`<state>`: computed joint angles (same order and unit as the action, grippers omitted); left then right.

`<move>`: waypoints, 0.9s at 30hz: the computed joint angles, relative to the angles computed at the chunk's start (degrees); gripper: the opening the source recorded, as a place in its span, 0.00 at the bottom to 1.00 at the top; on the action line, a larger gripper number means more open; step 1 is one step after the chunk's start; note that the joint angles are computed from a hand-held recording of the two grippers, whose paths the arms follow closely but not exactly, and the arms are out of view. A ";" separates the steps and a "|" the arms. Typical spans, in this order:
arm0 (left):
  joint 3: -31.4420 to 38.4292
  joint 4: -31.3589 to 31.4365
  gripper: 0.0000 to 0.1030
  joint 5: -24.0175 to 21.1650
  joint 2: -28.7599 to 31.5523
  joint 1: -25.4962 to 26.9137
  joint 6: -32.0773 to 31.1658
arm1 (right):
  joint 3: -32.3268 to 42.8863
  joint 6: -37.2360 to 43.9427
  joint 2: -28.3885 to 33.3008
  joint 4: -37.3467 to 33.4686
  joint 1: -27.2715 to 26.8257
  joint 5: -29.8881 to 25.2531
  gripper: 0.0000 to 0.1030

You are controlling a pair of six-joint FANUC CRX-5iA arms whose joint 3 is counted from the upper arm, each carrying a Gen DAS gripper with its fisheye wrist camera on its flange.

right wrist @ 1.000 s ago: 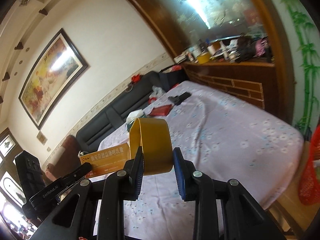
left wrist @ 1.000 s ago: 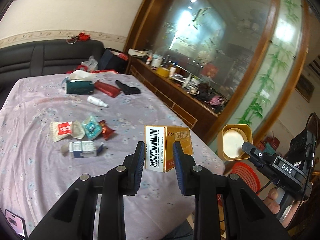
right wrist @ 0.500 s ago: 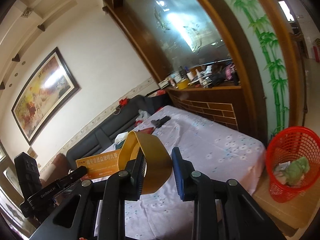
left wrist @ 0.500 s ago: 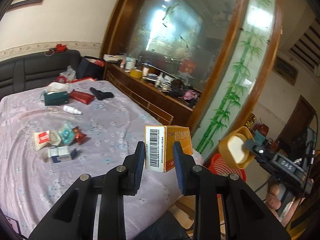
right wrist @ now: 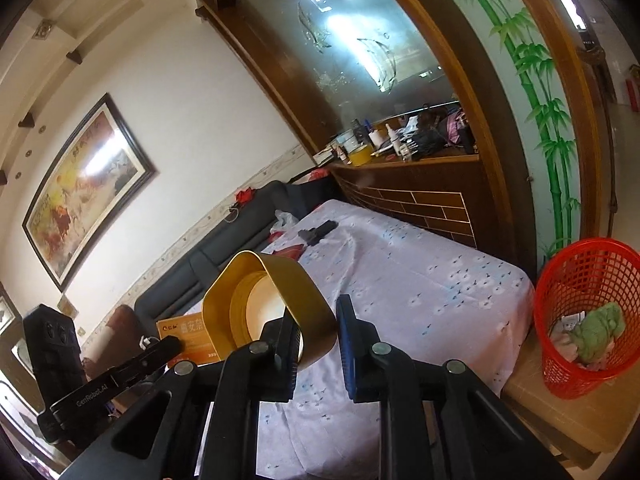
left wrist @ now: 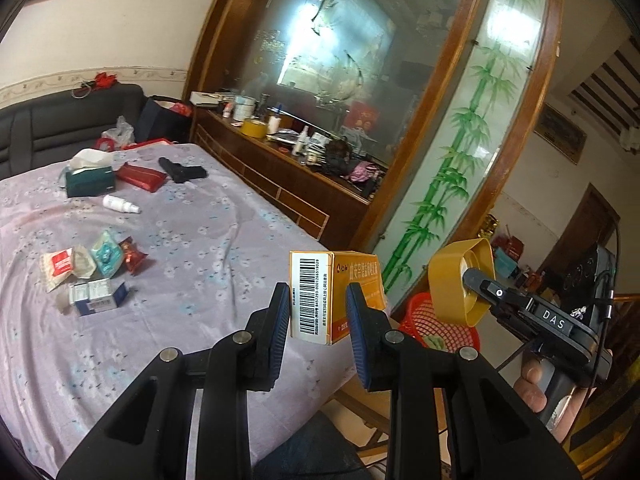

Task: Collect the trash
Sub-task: 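Carry the orange box and yellow tape roll with both tools over the red basket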

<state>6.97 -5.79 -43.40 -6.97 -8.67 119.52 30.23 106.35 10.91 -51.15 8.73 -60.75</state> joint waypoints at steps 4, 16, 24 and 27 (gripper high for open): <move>1.14 4.71 0.26 1.65 2.69 -0.43 -5.39 | -1.37 -0.96 -1.01 1.31 -1.75 2.16 0.18; 12.85 17.91 0.26 2.30 17.11 -5.19 -22.62 | -7.56 -13.15 -4.85 15.83 -6.04 13.55 0.18; 26.31 20.29 0.26 -4.54 29.59 -7.41 -26.33 | -7.15 -21.18 -1.20 24.04 -6.89 14.95 0.18; 30.19 20.15 0.26 -7.00 33.12 -7.85 -26.35 | -5.20 -22.80 1.40 24.27 -7.79 13.11 0.18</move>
<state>37.16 14.36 -50.40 26.16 -16.52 93.17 25.02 83.55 12.31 -26.88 0.94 -47.64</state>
